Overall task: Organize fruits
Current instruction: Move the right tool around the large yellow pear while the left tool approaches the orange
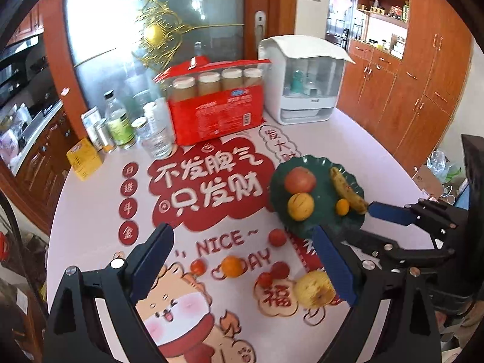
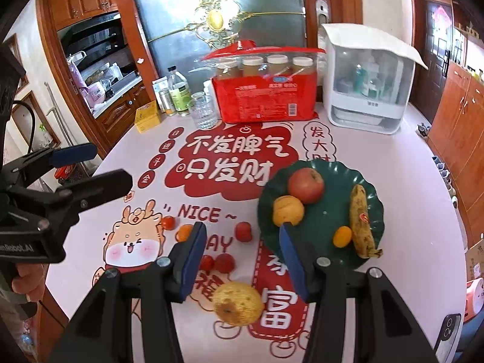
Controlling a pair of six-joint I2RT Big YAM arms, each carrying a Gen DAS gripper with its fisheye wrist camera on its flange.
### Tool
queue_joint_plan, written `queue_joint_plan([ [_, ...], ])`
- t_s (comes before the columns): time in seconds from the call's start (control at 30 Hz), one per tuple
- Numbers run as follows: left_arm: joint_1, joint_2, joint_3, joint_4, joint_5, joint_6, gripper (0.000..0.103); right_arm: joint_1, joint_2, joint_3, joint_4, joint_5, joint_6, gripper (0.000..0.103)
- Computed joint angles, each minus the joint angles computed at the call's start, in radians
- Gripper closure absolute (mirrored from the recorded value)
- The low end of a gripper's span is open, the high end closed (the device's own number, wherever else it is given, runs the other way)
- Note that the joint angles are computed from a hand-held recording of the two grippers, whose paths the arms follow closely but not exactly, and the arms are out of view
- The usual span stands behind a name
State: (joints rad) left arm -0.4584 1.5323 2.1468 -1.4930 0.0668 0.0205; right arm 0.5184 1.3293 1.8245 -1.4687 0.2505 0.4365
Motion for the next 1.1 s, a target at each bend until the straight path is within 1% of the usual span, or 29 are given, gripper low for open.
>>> queue_joint_plan([
  [0.13,0.053,-0.05,-0.092,0.019,-0.002,0.013,0.01,0.051,0.016,0.009,-0.004,0.036,0.027,0.052],
  [0.23,0.09,-0.078,-0.151,0.027,0.011,0.028,0.01,0.08,0.024,0.001,-0.004,0.054,0.051,0.052],
  [0.37,0.138,-0.113,-0.235,0.046,0.026,0.07,0.01,0.106,0.023,-0.034,-0.003,0.062,0.096,0.052],
  [0.47,0.153,-0.122,-0.29,0.045,0.03,0.099,0.01,0.118,0.017,-0.071,-0.013,0.067,0.136,0.052],
  [0.67,0.143,-0.119,-0.382,0.061,0.043,0.132,0.01,0.117,-0.008,-0.169,-0.03,0.056,0.233,0.052],
  [0.8,0.126,-0.099,-0.404,0.069,0.06,0.131,0.01,0.104,-0.03,-0.23,-0.03,0.032,0.288,0.052],
  [1.1,0.079,-0.033,-0.404,0.113,0.052,0.13,0.011,0.074,-0.07,-0.335,0.0,-0.028,0.382,0.052],
])
